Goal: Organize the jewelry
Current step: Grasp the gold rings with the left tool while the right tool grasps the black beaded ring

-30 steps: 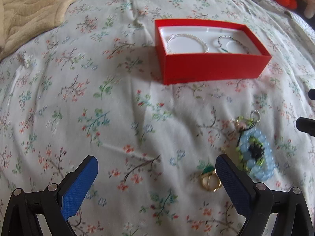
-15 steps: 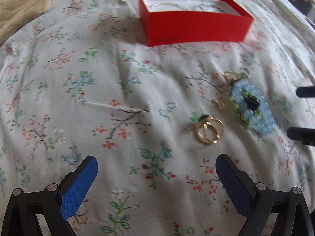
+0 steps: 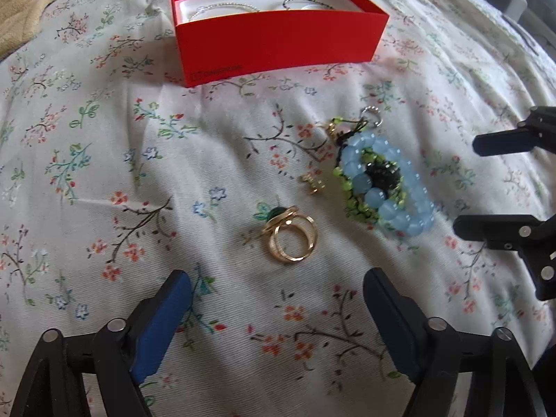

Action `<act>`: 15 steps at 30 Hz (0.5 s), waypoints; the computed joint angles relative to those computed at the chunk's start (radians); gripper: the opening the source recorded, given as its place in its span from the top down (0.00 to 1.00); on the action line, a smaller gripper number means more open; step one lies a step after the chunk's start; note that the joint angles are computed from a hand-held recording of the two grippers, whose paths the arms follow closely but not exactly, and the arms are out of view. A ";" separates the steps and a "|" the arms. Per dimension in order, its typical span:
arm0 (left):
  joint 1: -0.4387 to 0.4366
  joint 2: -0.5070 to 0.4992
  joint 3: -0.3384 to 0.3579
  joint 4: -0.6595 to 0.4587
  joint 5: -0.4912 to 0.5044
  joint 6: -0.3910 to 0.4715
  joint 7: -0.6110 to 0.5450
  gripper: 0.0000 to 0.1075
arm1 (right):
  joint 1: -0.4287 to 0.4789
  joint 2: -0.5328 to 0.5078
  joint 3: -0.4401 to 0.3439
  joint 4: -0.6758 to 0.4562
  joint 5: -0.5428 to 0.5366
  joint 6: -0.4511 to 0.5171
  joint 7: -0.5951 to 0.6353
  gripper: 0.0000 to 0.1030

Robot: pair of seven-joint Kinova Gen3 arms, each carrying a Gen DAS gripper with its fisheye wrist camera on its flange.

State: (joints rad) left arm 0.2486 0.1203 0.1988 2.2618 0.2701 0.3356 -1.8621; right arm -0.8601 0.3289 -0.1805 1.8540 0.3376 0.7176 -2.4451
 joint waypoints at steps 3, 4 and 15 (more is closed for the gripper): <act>-0.009 0.003 0.019 0.002 0.040 -0.013 -0.030 0.28 | 0.028 -0.008 -0.011 -0.001 -0.034 -0.031 0.032 0.21; -0.014 0.006 0.025 0.002 0.055 -0.016 -0.045 0.29 | 0.031 -0.010 -0.012 0.000 -0.041 -0.042 0.036 0.21; 0.020 0.047 0.027 -0.015 0.032 -0.033 0.000 0.49 | 0.030 0.011 -0.007 -0.031 -0.084 -0.090 0.088 0.21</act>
State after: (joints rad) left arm 0.2687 0.1674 0.2254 2.2466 0.3019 0.3029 -1.8621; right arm -0.8297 0.3401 -0.1880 1.8225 0.2536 0.6279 -2.3574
